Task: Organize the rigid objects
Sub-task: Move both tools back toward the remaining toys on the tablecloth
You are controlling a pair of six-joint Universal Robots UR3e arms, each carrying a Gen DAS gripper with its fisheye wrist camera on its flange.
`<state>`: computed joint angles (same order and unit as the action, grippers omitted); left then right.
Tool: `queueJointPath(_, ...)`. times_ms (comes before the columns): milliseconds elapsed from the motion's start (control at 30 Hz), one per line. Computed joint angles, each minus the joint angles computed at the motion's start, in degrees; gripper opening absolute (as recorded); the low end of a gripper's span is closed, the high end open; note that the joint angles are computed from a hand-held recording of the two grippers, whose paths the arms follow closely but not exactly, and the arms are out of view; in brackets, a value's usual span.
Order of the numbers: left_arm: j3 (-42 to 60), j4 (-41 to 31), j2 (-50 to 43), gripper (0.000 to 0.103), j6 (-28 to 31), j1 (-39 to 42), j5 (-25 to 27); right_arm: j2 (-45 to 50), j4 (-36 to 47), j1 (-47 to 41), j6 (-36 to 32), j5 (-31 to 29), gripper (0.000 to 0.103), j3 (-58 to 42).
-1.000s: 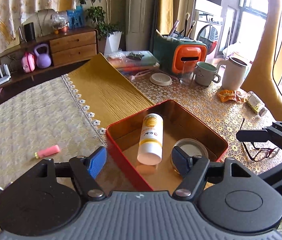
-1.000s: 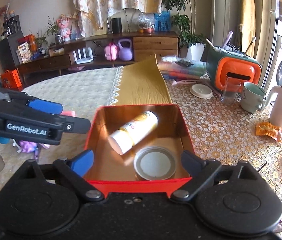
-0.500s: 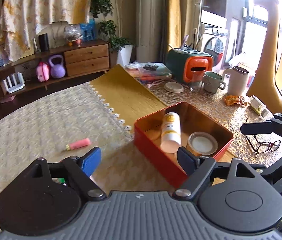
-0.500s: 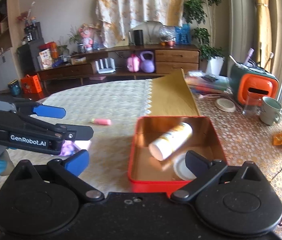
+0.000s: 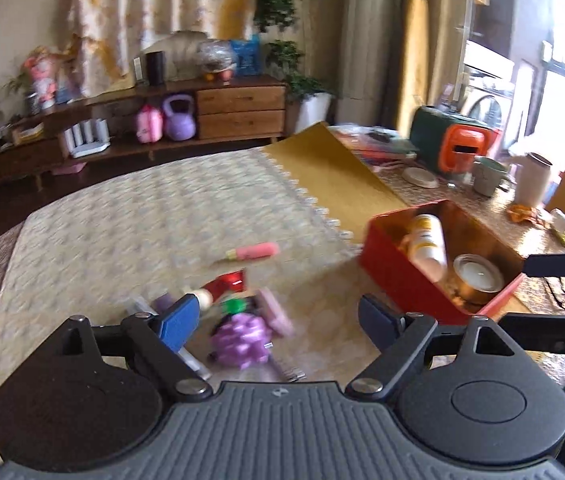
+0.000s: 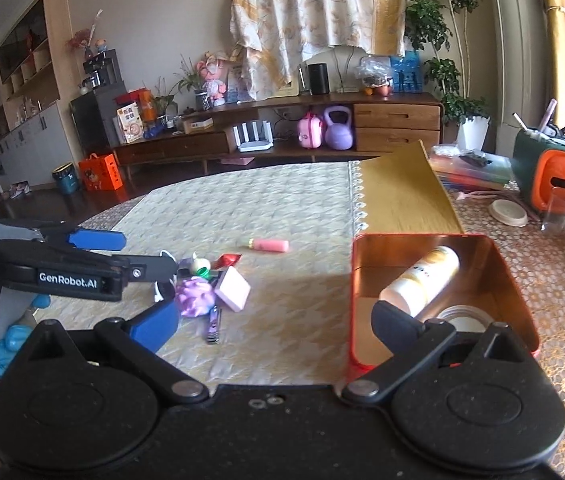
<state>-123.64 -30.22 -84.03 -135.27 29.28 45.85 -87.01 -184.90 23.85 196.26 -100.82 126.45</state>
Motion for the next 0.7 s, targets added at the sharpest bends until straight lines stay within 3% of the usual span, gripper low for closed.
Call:
queueJointPath(333, 0.86, 9.81, -9.13, 0.087, -4.89, 3.35, 4.92, 5.42, 0.28, 1.41, 1.11, 1.36, 0.103, -3.35)
queueJointPath(700, 1.75, 22.64, -19.62, 0.087, -9.74, 0.33, 10.69, 12.80, 2.46, 3.57, -3.09, 2.26, 0.102, -10.45)
